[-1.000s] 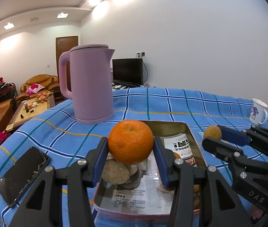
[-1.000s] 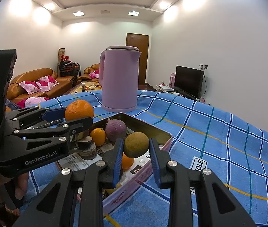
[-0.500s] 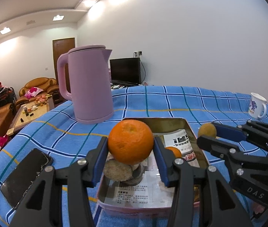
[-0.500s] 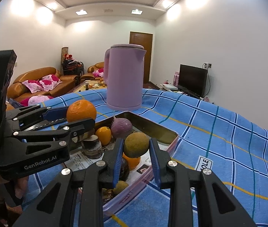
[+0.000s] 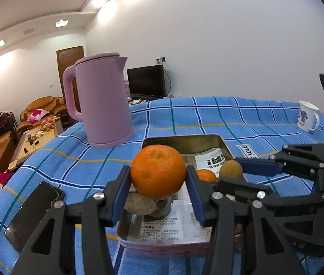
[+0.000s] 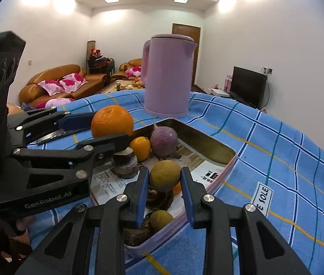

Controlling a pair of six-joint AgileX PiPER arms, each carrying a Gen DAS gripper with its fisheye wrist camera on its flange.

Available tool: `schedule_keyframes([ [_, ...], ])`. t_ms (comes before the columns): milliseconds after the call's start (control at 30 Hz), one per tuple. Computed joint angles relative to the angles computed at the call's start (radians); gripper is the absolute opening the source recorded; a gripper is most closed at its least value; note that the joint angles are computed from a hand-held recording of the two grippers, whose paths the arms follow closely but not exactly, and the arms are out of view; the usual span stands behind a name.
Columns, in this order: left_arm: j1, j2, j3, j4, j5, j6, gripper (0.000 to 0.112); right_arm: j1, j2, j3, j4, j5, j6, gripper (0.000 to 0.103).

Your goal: Organize fruits

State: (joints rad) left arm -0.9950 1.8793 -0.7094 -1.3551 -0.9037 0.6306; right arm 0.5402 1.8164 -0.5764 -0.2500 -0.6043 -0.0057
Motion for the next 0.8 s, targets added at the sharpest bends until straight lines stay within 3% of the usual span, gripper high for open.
schedule_keyframes([
  [233,-0.001,0.013,-0.001,0.008,0.0,-0.013,0.054,-0.017,0.001,-0.001,-0.029,0.001,0.04,0.03],
  [333,-0.003,0.011,0.004,0.017,0.002,-0.026,0.054,-0.029,-0.001,-0.001,-0.059,-0.004,0.068,0.04],
  [400,-0.003,0.01,0.008,0.022,0.003,-0.031,0.055,-0.031,-0.001,0.003,-0.058,-0.01,0.071,0.041],
  [600,-0.019,0.002,0.023,0.02,-0.03,-0.063,0.069,-0.052,-0.012,0.033,-0.049,-0.067,0.073,0.044],
  [767,-0.044,-0.013,0.042,0.02,-0.078,-0.097,0.078,-0.047,-0.027,0.074,0.062,-0.133,0.018,0.046],
  [800,-0.049,-0.013,0.043,0.015,-0.09,-0.099,0.079,-0.047,-0.029,0.084,0.096,-0.153,0.004,0.052],
])
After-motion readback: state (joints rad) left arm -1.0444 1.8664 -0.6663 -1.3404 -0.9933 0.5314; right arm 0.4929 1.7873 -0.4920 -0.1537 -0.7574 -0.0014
